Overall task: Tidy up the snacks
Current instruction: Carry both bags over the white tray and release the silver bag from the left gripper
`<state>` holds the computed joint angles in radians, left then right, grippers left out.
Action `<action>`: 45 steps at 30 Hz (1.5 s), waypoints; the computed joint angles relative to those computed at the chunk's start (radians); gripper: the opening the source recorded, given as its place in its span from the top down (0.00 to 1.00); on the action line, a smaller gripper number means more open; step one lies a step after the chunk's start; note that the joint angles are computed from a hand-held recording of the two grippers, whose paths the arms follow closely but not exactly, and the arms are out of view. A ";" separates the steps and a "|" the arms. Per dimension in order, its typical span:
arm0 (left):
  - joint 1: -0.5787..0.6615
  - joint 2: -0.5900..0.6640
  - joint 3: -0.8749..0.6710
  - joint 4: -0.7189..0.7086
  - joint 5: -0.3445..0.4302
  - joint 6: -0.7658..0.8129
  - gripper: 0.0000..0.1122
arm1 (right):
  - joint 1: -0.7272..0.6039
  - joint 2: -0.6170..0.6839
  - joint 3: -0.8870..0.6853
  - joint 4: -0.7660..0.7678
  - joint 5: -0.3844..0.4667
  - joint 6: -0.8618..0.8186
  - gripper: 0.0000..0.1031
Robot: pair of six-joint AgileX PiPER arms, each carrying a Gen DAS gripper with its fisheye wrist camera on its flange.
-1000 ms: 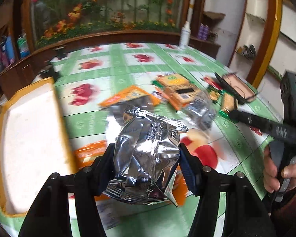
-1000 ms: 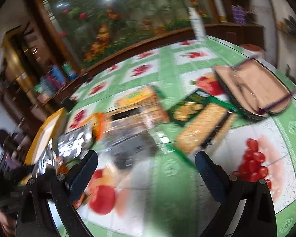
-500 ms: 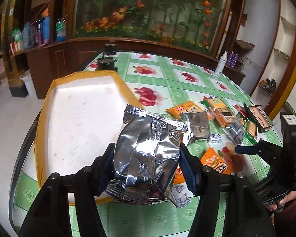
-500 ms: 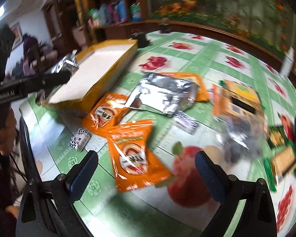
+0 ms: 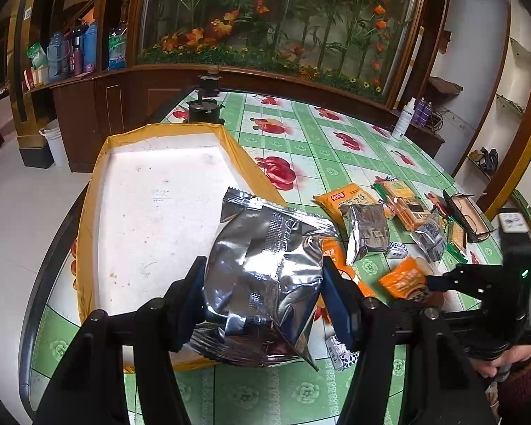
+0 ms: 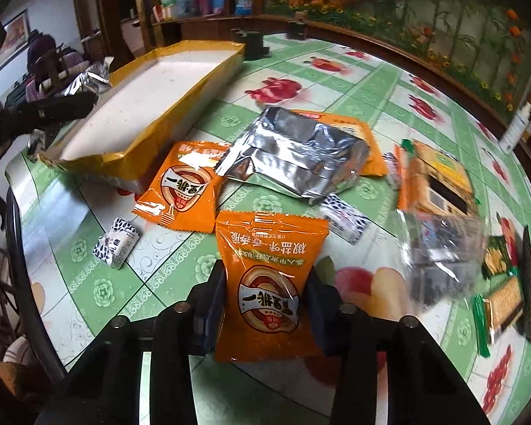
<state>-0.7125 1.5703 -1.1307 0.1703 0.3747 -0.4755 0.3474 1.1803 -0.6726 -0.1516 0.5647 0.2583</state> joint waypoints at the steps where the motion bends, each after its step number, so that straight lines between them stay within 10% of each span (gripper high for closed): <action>1: 0.006 -0.002 0.003 -0.007 -0.003 0.008 0.46 | -0.023 -0.014 -0.003 0.044 0.004 -0.033 0.57; 14: 0.101 0.007 -0.065 -0.034 0.047 0.067 0.46 | -0.095 0.035 -0.239 0.398 0.086 -0.252 0.57; 35: 0.258 0.351 -0.453 -0.057 0.243 0.120 0.45 | -0.009 1.000 -1.443 0.370 0.393 -0.032 0.57; 45: 0.229 0.360 -0.456 0.050 0.269 0.053 0.45 | -0.009 1.145 -1.608 0.368 0.470 -0.015 0.55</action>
